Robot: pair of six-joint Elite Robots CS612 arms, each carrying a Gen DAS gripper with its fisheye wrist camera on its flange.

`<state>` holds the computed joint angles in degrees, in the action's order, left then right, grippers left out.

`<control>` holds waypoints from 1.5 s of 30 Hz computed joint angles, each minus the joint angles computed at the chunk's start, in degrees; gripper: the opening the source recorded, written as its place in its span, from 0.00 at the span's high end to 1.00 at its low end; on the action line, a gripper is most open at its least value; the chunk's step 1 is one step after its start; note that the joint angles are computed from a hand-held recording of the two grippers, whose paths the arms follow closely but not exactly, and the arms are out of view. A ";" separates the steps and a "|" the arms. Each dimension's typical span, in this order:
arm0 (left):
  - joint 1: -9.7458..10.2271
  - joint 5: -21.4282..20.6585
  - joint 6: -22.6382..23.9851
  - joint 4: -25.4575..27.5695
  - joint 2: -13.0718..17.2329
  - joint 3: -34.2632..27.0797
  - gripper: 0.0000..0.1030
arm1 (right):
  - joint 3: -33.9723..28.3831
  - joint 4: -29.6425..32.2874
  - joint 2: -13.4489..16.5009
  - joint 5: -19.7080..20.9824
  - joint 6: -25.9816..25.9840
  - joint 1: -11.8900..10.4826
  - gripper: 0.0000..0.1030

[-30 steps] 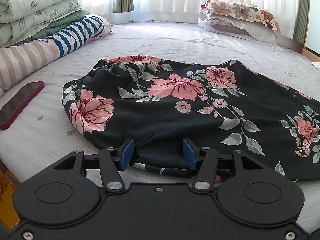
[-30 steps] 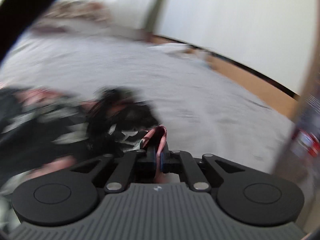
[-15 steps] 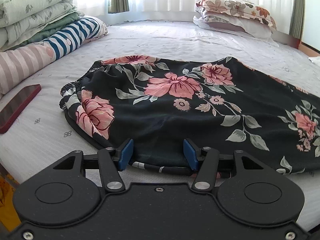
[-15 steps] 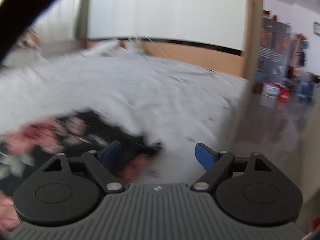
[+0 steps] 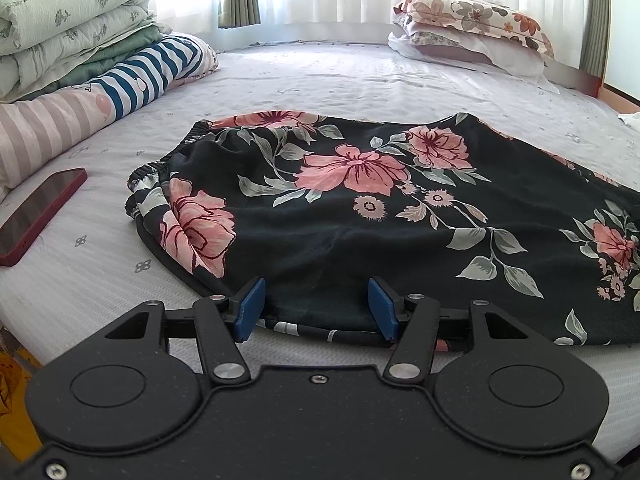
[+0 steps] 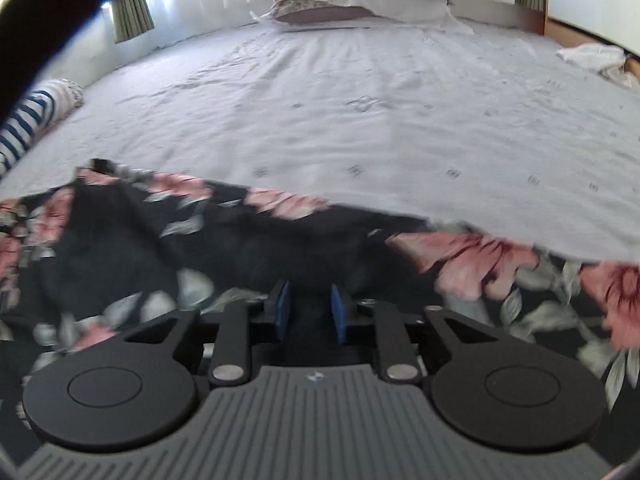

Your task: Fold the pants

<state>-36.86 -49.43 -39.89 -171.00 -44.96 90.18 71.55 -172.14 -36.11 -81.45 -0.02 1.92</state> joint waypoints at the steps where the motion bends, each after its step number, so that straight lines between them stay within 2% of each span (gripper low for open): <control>1: -0.02 0.06 0.06 -0.27 0.03 0.06 0.46 | -0.42 0.44 0.14 -0.85 0.37 -0.50 0.78; 2: -0.05 0.18 0.10 -0.51 0.04 0.13 0.46 | -0.60 0.88 0.16 -0.43 1.25 -1.17 0.81; 5: -0.10 0.50 0.28 -1.20 0.17 0.25 0.46 | -1.75 1.98 0.71 -6.51 5.53 -2.46 0.83; 7: -0.11 0.52 0.39 -1.77 0.22 0.36 0.46 | -1.62 1.41 0.64 -8.03 10.06 -3.55 0.81; 8: -0.11 0.51 0.29 -1.81 0.20 0.40 0.46 | -1.63 0.79 0.61 -9.70 12.99 -3.70 0.75; 9: -0.13 0.54 0.20 -1.72 0.14 0.39 0.46 | -1.82 0.12 0.68 -13.78 14.75 -3.40 0.63; 10: -0.12 0.43 -0.22 -1.45 -0.05 0.46 0.46 | -0.89 -2.63 0.44 -16.58 14.11 -3.17 0.55; 11: -0.07 -0.04 -0.85 -1.24 -0.37 0.57 0.46 | 0.52 -6.67 0.14 -16.99 12.23 -3.07 0.43; 12: 0.05 -1.01 -0.67 -2.30 -0.69 0.82 0.46 | 1.99 -9.91 -0.36 -15.00 10.28 -3.28 0.37; 13: 0.14 -1.82 0.47 -5.01 -0.87 1.24 0.46 | 3.57 -11.51 -1.12 -12.70 8.44 -3.46 0.34; 14: 0.07 -1.73 1.87 -8.08 -0.95 1.58 0.46 | 4.78 -12.26 -1.74 -12.17 6.30 -3.32 0.33; 16: -0.02 0.08 4.86 -12.40 -0.97 1.48 0.43 | 6.97 -14.24 -2.62 -11.95 1.37 -2.94 0.28; 17: 0.03 1.53 6.28 -13.55 -0.81 0.98 0.38 | 7.88 -15.19 -2.87 -10.70 -0.14 -2.92 0.26; 18: 0.18 2.95 7.62 -14.25 -0.57 0.31 0.33 | 8.84 -15.99 -3.11 -8.66 -0.82 -3.14 0.22; 20: 0.79 5.40 10.48 -14.93 0.42 -1.38 0.33 | 10.93 -17.71 -3.49 -4.21 -2.03 -3.52 0.20; 22: 1.53 7.86 10.94 -12.21 1.46 -3.04 0.35 | 13.26 -19.31 -4.05 -3.14 -2.63 -3.60 0.19; 24: 2.29 9.11 9.05 -7.69 2.08 -4.00 0.42 | 15.98 -20.24 -4.96 -3.91 -2.97 -3.89 0.18; 27: 3.48 9.10 1.33 3.59 2.01 -4.86 0.49 | 19.16 -21.78 -5.89 -10.44 -4.30 -4.21 0.11; 28: 3.87 8.95 -1.86 7.60 1.91 -5.04 0.50 | 19.97 -22.71 -6.05 -11.85 -3.64 -4.74 0.06; 29: 4.30 8.51 -4.31 9.94 1.90 -5.02 0.51 | 20.56 -23.05 -6.24 -12.81 -2.02 -5.33 0.06; 31: 4.78 7.68 -8.21 9.28 1.58 -4.06 0.50 | 20.60 -21.99 -6.30 -19.17 2.31 -5.80 0.06; 33: 4.84 7.71 -10.50 12.42 1.31 -4.69 0.50 | 20.00 -19.95 -6.33 -26.94 6.93 -5.55 0.07; 35: 4.55 8.88 -11.56 16.91 1.39 -6.18 0.52 | 19.76 -20.68 -6.33 -30.51 8.19 -5.10 0.10; 37: 4.10 8.75 -11.70 16.79 1.26 -6.52 0.52 | 20.36 -24.91 -6.38 -28.45 6.47 -4.72 0.10; 40: 3.19 6.61 -8.28 6.79 1.02 -4.95 0.49 | 21.35 -30.22 -6.76 -21.28 2.32 -4.07 0.09; 43: 1.99 6.86 -2.59 0.69 1.33 -4.42 0.45 | 21.54 -31.92 -7.00 -12.32 -0.67 -3.57 0.09; 45: 1.44 7.96 -0.55 1.75 1.62 -4.74 0.43 | 21.33 -31.57 -7.10 -5.96 -1.31 -3.27 0.09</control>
